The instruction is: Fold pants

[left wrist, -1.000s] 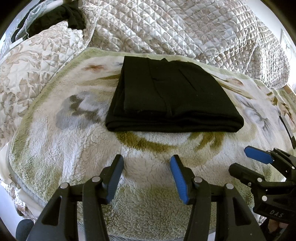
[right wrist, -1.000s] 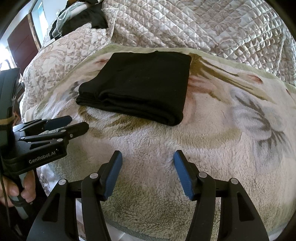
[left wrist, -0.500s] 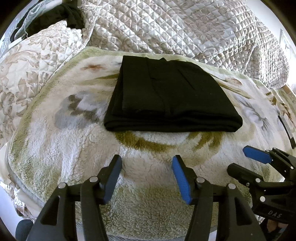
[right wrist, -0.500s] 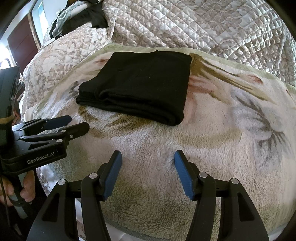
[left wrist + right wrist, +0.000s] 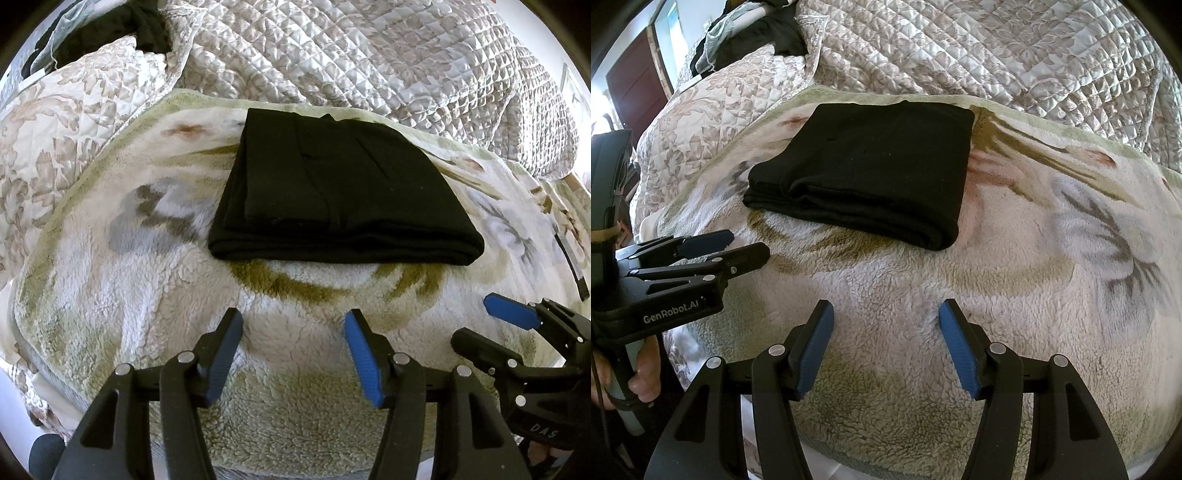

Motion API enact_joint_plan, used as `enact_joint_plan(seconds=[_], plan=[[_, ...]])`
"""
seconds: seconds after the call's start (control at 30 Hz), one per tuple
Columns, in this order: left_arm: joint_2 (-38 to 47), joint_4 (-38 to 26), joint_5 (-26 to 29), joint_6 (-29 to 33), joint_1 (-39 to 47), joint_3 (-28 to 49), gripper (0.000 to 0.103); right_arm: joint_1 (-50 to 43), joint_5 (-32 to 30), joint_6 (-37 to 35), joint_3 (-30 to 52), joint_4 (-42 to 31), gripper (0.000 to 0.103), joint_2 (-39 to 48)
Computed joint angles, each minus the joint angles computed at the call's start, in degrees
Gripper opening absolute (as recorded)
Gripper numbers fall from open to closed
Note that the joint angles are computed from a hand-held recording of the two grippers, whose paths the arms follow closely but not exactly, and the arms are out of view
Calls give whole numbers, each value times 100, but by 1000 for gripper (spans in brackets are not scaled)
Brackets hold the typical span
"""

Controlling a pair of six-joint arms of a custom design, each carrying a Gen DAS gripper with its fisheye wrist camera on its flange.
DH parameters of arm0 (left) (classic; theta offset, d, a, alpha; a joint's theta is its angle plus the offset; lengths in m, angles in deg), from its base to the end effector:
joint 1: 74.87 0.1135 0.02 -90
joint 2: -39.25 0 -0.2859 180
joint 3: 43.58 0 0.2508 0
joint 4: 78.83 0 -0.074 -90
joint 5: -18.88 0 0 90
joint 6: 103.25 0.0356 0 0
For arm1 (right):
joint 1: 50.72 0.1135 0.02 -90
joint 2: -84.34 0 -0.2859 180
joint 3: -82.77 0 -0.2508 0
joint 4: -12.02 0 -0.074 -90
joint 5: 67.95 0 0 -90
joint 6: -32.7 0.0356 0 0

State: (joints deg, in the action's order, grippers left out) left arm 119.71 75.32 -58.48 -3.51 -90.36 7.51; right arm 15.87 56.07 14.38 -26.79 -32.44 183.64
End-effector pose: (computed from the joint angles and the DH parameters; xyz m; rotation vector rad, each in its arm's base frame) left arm 0.2419 -0.0751 0.1831 0.6378 2.4484 -0.3194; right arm 0.1437 0.2817 0.1754 0.2219 2.4795 0.0697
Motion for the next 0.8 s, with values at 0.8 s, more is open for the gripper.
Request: enact_joint_plan(seconds=[0.8], plan=[[64, -63, -4, 81, 38, 73, 62, 5, 5, 15, 36, 11, 64, 51]])
